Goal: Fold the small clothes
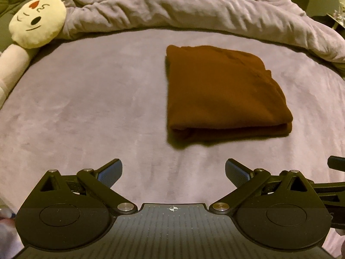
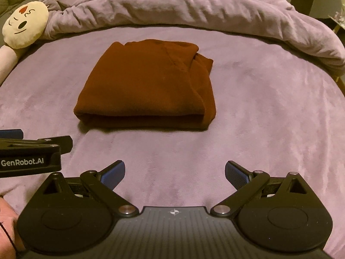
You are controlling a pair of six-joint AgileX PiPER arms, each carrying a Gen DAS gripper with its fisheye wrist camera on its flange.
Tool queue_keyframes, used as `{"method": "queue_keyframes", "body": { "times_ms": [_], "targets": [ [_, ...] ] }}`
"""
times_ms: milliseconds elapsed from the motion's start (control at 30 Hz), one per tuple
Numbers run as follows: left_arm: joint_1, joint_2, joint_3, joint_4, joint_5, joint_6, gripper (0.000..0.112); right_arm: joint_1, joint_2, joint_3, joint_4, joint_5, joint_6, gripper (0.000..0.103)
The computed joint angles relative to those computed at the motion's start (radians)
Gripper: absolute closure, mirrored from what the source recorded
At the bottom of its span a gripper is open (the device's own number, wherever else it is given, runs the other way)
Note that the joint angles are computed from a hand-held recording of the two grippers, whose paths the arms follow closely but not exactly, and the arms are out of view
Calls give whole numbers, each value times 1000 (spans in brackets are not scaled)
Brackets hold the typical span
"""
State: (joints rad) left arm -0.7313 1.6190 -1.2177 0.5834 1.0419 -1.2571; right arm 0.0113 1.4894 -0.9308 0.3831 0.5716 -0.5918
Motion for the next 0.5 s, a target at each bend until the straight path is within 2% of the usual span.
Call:
{"method": "queue_keyframes", "body": {
  "times_ms": [500],
  "targets": [
    [-2, -17, 6, 8, 14, 1, 9, -1, -5, 4, -28, -21, 33, 4]
  ]
}}
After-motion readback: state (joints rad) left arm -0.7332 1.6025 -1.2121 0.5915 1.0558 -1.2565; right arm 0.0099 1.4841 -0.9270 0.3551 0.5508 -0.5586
